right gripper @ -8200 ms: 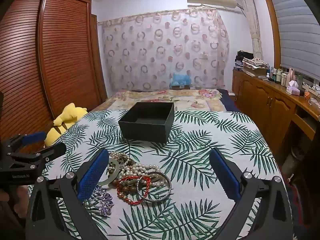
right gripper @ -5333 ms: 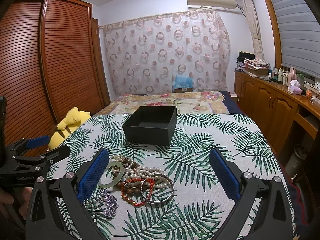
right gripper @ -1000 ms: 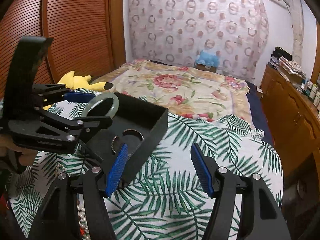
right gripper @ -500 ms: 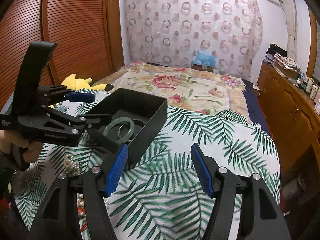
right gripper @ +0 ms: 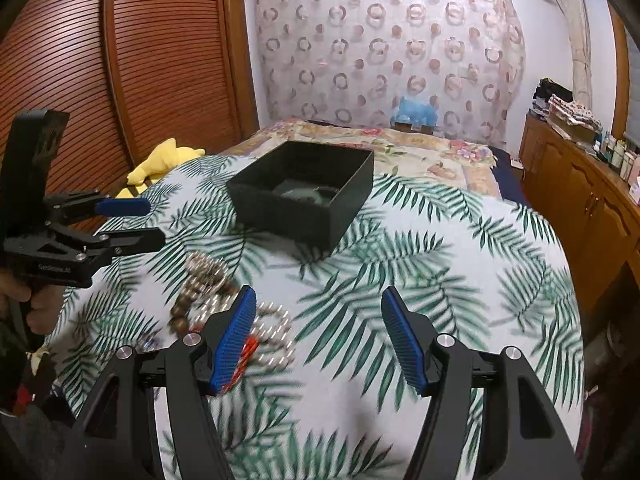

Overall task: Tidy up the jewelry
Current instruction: 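Grasp the silver hair comb with purple flowers with the left gripper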

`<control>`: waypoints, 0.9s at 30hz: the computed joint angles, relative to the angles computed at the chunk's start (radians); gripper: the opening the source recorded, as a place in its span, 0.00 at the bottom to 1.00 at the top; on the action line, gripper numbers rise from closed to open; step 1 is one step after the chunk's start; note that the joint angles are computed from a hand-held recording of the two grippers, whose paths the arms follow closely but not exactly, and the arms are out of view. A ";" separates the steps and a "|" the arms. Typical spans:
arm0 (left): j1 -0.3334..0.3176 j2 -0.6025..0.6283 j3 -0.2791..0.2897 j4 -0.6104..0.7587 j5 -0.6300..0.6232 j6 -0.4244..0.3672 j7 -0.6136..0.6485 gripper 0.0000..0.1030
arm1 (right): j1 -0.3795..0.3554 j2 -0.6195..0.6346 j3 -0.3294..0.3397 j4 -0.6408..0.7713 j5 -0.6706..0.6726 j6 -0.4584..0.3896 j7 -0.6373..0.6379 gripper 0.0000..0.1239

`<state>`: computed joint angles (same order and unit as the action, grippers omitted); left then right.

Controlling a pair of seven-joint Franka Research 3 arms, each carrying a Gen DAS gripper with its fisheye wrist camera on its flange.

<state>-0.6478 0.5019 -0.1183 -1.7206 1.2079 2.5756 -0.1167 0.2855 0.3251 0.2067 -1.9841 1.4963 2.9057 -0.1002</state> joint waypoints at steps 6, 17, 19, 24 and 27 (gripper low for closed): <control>-0.014 -0.044 -0.013 -0.090 0.052 0.016 -0.114 0.73 | 0.006 -0.042 -0.009 -0.071 0.049 -0.011 -0.026 0.54; -0.015 -0.001 -0.044 -0.100 0.057 0.067 -0.111 0.79 | 0.036 -0.054 -0.027 -0.121 0.045 0.002 -0.010 0.54; -0.019 0.017 -0.046 -0.084 0.027 0.071 -0.074 0.79 | 0.036 -0.051 -0.027 -0.121 0.033 0.002 0.004 0.54; -0.041 0.044 -0.029 -0.057 -0.006 0.088 -0.027 0.79 | 0.032 -0.049 -0.023 -0.117 0.026 -0.001 0.010 0.54; -0.048 0.051 -0.022 -0.046 -0.030 0.091 0.003 0.79 | 0.030 -0.050 -0.020 -0.118 0.019 -0.001 0.012 0.54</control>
<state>-0.6961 0.5527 -0.1407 -1.7661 1.1778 2.6664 -0.1133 0.3154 0.2749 0.1864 -2.1022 1.5155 2.9048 -0.0886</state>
